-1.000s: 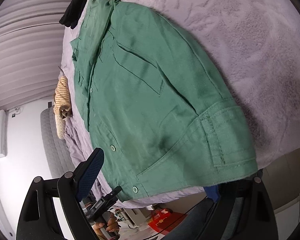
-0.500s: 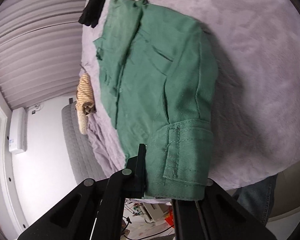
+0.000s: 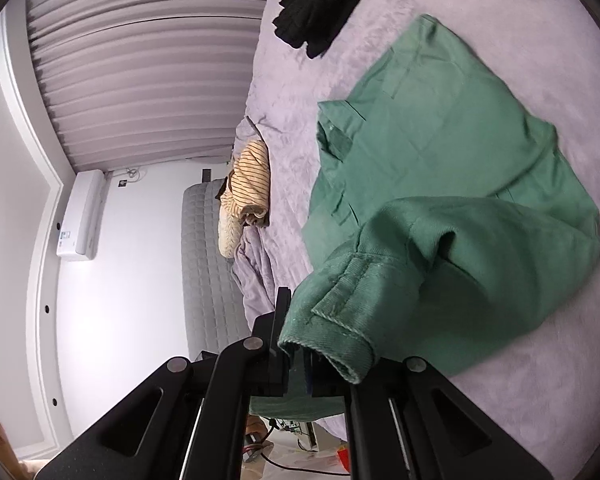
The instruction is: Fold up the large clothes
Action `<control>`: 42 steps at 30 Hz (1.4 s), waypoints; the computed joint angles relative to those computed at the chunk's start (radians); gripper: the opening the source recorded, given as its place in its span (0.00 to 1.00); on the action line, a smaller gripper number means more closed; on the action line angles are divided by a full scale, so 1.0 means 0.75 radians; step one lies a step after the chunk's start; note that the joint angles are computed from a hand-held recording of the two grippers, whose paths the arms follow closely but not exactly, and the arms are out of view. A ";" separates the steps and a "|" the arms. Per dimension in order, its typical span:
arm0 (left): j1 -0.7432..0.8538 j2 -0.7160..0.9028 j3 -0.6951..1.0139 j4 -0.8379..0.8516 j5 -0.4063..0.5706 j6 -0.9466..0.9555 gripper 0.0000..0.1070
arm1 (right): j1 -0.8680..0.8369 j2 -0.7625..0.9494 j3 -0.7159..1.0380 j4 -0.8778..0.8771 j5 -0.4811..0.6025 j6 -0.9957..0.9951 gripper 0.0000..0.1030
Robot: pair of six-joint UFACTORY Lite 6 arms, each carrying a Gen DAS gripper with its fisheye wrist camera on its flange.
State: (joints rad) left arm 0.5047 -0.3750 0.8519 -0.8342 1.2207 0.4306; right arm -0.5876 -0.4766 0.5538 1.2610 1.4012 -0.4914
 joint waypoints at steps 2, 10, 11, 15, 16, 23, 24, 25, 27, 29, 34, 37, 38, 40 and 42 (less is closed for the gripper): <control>-0.082 0.175 0.118 -0.029 -0.123 -0.011 0.14 | 0.117 0.196 0.156 0.059 -0.130 -0.041 0.05; -0.321 0.859 0.670 0.046 -0.389 -0.045 0.14 | 0.325 0.876 0.763 0.098 -0.507 -0.039 0.05; -0.344 0.936 0.736 0.072 -0.409 -0.065 0.14 | 0.346 0.945 0.827 0.080 -0.543 -0.030 0.05; -0.417 1.150 0.903 0.182 -0.468 -0.152 0.14 | 0.420 1.153 0.999 0.022 -0.691 0.004 0.05; -0.436 1.179 0.927 0.214 -0.483 -0.172 0.14 | 0.428 1.189 1.029 0.015 -0.715 0.012 0.05; -0.522 1.152 0.936 0.581 -0.587 -0.390 0.81 | 0.478 1.284 1.193 -0.472 -0.816 0.333 0.24; -0.527 1.103 0.896 0.630 -0.645 -0.399 0.90 | 0.482 1.278 1.199 -0.557 -0.829 0.360 0.35; -0.523 1.077 0.876 0.637 -0.669 -0.374 0.90 | 0.490 1.271 1.204 -0.645 -0.849 0.386 0.60; -0.516 1.102 0.903 0.661 -0.652 -0.367 0.90 | 0.502 1.263 1.211 -0.757 -0.891 0.400 0.69; -0.531 1.156 0.930 0.721 -0.646 -0.409 0.90 | 0.516 1.304 1.254 -0.841 -0.891 0.423 0.69; -0.601 1.199 0.844 0.791 -0.734 -0.538 0.82 | 0.634 1.506 1.400 -1.129 -0.839 0.607 0.09; -0.649 1.140 0.784 0.829 -0.808 -0.559 0.78 | 0.766 1.361 1.298 -1.408 -0.979 0.689 0.04; -0.672 1.125 0.778 0.873 -0.836 -0.580 0.78 | 0.784 1.301 1.266 -1.442 -1.019 0.673 0.04; -0.713 1.150 0.813 0.971 -0.854 -0.649 0.78 | 0.784 1.244 1.256 -1.506 -1.057 0.678 0.04; -0.753 1.228 0.858 1.116 -0.861 -0.775 0.78 | 0.728 1.285 1.302 -1.429 -1.038 0.611 0.04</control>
State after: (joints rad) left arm -0.0602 0.5461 1.4954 0.0029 0.5749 -0.1508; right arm -0.0418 0.4870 1.5304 0.1890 0.6229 -0.0334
